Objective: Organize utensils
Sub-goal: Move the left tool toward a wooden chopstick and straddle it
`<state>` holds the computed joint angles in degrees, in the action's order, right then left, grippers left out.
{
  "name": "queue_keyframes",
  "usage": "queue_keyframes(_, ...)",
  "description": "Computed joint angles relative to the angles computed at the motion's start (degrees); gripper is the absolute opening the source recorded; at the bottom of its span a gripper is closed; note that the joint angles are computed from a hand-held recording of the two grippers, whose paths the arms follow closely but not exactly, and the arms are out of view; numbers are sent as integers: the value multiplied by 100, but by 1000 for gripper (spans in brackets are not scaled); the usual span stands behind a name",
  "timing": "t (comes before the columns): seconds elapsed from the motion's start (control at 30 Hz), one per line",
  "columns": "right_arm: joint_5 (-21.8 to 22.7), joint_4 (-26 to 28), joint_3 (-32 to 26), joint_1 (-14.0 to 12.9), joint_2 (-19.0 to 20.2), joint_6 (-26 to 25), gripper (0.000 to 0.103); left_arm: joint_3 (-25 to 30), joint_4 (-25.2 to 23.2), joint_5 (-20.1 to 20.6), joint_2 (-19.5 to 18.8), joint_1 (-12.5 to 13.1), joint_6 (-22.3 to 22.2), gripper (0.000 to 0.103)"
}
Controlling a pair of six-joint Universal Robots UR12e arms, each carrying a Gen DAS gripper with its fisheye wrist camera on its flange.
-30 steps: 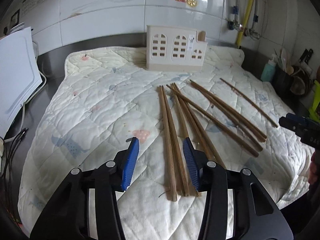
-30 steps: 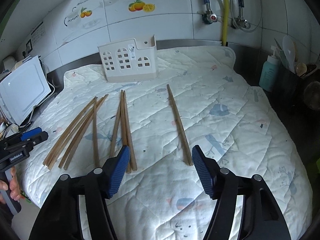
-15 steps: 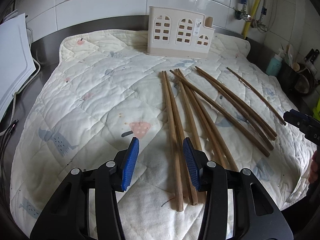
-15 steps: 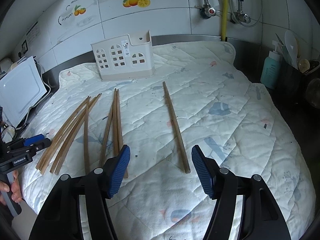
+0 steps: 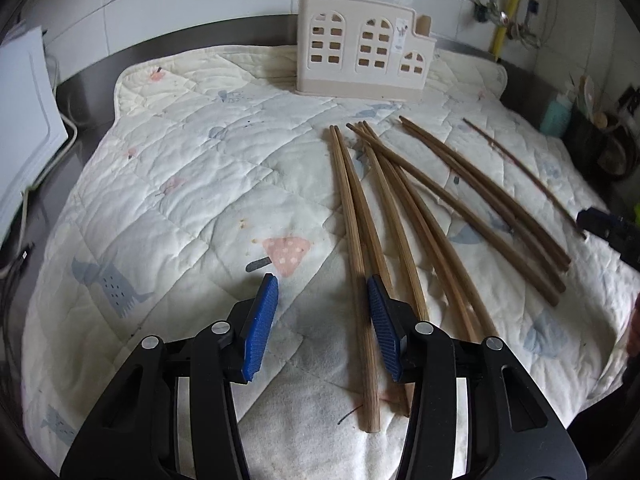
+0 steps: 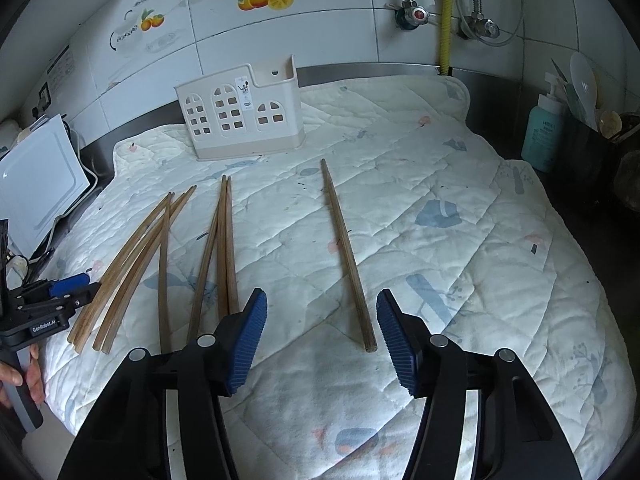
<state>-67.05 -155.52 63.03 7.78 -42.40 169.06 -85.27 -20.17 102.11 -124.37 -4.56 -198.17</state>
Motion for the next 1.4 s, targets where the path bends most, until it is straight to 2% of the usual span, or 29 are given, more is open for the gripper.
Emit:
queue_keyframes(0.1,2,6,-5,0,4,-5,55,-43,82,-97,13,25,67,47)
queue_keyframes(0.27,14,31,-52,-4,34,-5,53,57,-157,38,-7,-11,123,47)
queue_keyframes(0.4,-2,108,-106,2,63,-53,52,39,-102,41,-2,-21,116,45)
queue_keyframes(0.5,-1,174,-155,9,90,-70,51,4,56,-118,7,-12,140,42)
queue_keyframes(0.73,-18,293,-262,44,152,-140,51,146,-165,-6,-59,-39,355,42)
queue_keyframes(0.87,-22,323,-295,51,170,-159,51,173,-204,81,-76,-51,453,48)
queue_keyframes(1.0,-39,350,-309,51,180,-152,51,148,-167,-131,-64,8,344,54)
queue_keyframes(1.1,-48,346,-307,52,182,-175,51,202,-214,78,-101,-44,466,61)
queue_keyframes(1.17,-56,351,-313,53,185,-185,51,168,-149,-29,-89,-15,377,61)
queue_keyframes(1.3,-85,351,-321,48,193,-186,46,155,-121,-18,-83,-28,404,58)
queue_keyframes(1.37,-94,346,-313,43,190,-185,43,170,-148,-9,-86,-38,380,52)
queue_keyframes(1.4,-96,343,-312,39,189,-187,42,173,-142,3,-86,-48,416,45)
